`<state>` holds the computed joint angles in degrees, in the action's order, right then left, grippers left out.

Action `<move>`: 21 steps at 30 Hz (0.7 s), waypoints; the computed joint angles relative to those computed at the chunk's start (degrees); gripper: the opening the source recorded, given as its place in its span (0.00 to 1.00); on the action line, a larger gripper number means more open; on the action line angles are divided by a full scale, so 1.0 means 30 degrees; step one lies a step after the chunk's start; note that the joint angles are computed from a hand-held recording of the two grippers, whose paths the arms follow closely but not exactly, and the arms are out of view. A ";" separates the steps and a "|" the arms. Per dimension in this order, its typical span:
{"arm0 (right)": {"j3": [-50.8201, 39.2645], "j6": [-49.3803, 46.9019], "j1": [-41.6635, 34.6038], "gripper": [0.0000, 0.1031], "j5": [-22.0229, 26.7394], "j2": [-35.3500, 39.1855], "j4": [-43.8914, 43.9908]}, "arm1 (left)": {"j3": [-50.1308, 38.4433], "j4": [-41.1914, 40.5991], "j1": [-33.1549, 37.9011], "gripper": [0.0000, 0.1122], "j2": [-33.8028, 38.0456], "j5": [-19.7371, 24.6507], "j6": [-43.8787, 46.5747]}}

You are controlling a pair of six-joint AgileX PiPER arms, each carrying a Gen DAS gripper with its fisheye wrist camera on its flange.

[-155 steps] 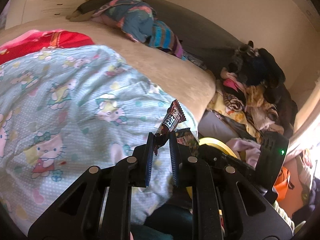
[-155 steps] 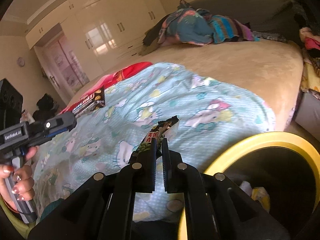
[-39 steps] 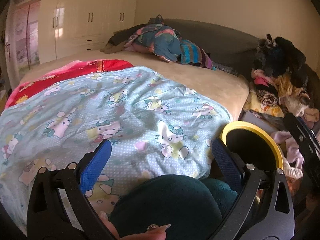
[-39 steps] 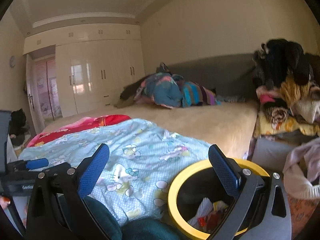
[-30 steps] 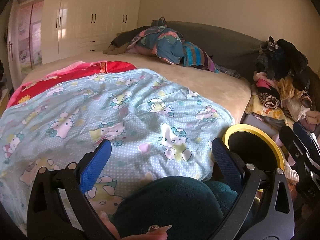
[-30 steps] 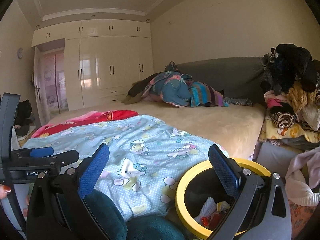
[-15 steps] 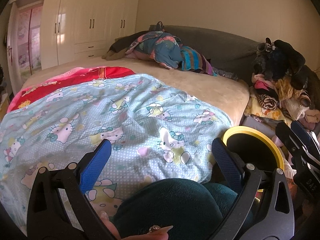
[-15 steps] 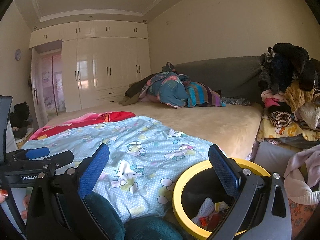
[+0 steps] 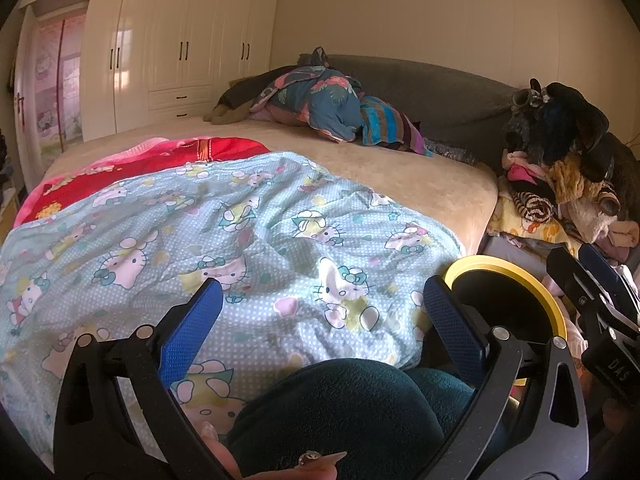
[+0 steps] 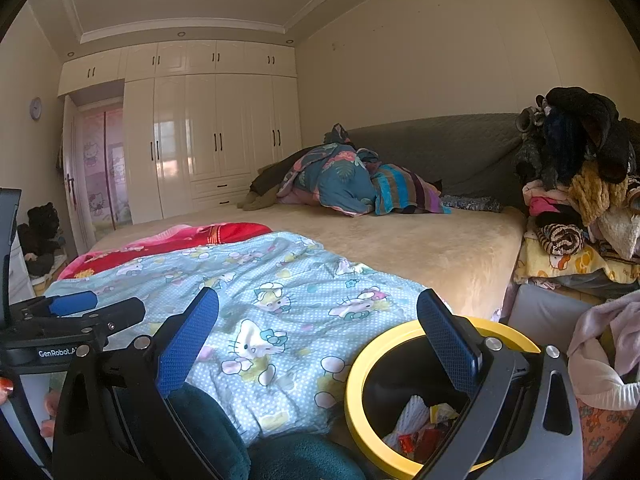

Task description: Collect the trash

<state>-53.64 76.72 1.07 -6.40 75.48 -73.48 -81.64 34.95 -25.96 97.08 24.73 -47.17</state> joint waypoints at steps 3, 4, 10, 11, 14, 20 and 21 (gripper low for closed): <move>0.0005 -0.0020 -0.0012 0.94 -0.0007 0.0008 0.0003 | 0.0063 -0.0002 0.0008 0.82 -0.0036 -0.0016 -0.0001; -0.0034 0.0222 -0.0015 0.94 0.0006 0.0020 -0.0230 | 0.0071 0.0032 0.0000 0.82 -0.0039 -0.0014 -0.0035; -0.0059 0.0106 -0.0004 0.94 0.0040 0.0024 -0.0121 | 0.0103 0.0108 -0.0012 0.82 -0.0038 -0.0058 -0.0117; -0.0111 0.0308 0.0001 0.94 0.0041 0.0055 -0.0329 | 0.0116 0.0129 -0.0011 0.82 -0.0041 -0.0044 -0.0129; -0.0046 -0.0104 0.0027 0.94 0.0079 0.0020 0.0091 | 0.0136 0.0202 -0.0024 0.82 -0.0046 -0.0079 -0.0194; -0.0061 0.0515 -0.0072 0.94 0.0012 0.0022 -0.0519 | 0.0165 0.0275 -0.0051 0.82 -0.0050 -0.0065 -0.0311; -0.0068 0.0690 -0.0077 0.94 0.0017 0.0027 -0.0703 | 0.0202 0.0294 -0.0046 0.82 -0.0074 -0.0076 -0.0322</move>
<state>-53.84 78.79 0.84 -6.35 75.56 -75.59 -81.04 35.83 -26.09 96.86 24.51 -48.14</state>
